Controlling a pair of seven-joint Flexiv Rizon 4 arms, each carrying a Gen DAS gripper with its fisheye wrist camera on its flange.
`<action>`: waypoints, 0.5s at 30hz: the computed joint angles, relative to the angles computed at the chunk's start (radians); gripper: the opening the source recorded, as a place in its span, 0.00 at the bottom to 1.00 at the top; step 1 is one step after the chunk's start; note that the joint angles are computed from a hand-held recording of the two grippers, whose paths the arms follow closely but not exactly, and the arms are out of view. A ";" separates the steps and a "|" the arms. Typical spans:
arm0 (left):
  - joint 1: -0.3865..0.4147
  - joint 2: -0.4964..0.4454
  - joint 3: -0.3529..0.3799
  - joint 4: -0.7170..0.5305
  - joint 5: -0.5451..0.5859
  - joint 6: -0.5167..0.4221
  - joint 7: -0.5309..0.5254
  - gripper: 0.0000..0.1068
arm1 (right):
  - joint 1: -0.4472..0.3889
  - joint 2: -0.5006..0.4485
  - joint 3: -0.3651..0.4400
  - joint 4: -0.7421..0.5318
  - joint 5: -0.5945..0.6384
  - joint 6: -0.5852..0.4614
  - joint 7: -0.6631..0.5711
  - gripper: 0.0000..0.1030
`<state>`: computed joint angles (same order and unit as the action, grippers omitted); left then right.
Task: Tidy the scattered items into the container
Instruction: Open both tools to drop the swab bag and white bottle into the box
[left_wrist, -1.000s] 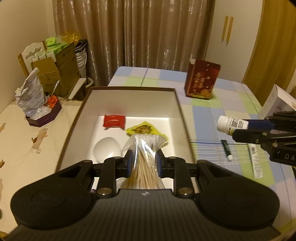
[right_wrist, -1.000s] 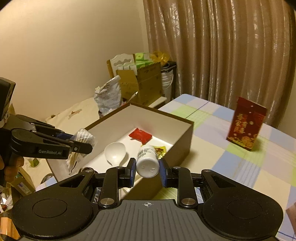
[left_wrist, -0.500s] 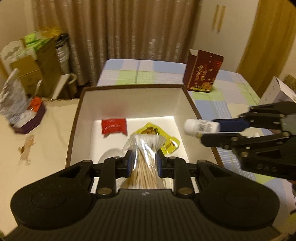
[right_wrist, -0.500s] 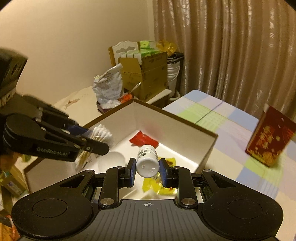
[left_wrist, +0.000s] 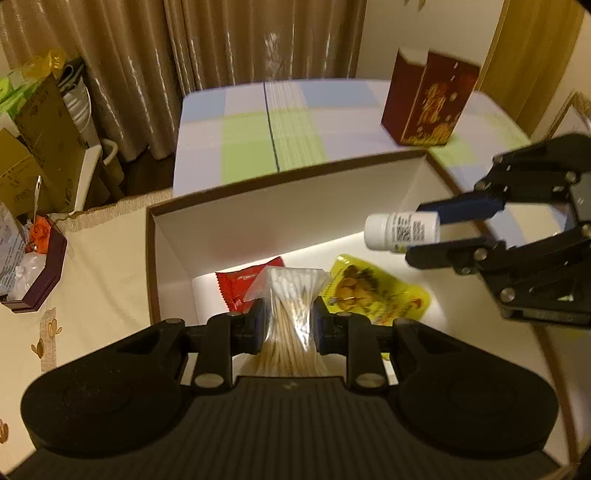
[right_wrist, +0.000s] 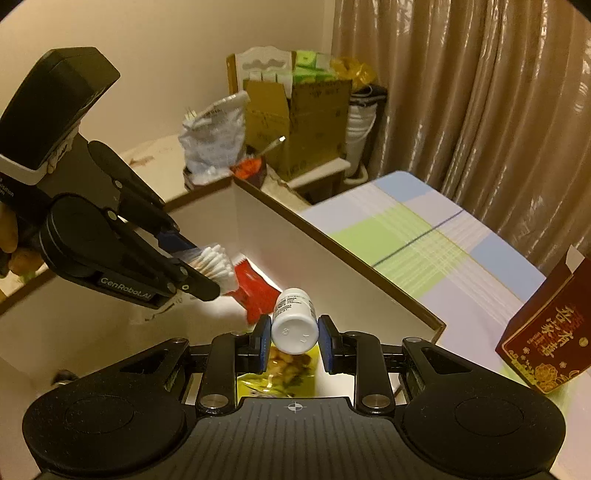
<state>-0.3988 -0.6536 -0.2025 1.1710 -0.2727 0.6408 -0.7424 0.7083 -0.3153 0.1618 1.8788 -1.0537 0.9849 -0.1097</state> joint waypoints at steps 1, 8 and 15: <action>-0.005 -0.012 0.004 -0.015 0.007 -0.008 -0.004 0.20 | -0.004 -0.001 0.000 0.004 0.004 0.006 -0.001 0.29; -0.026 -0.067 0.021 -0.076 0.051 -0.010 -0.010 0.21 | -0.011 -0.009 0.001 0.012 0.036 0.007 -0.023 0.29; -0.027 -0.077 0.011 -0.090 0.041 0.002 -0.004 0.34 | 0.004 -0.021 -0.011 -0.003 0.024 -0.045 -0.042 0.29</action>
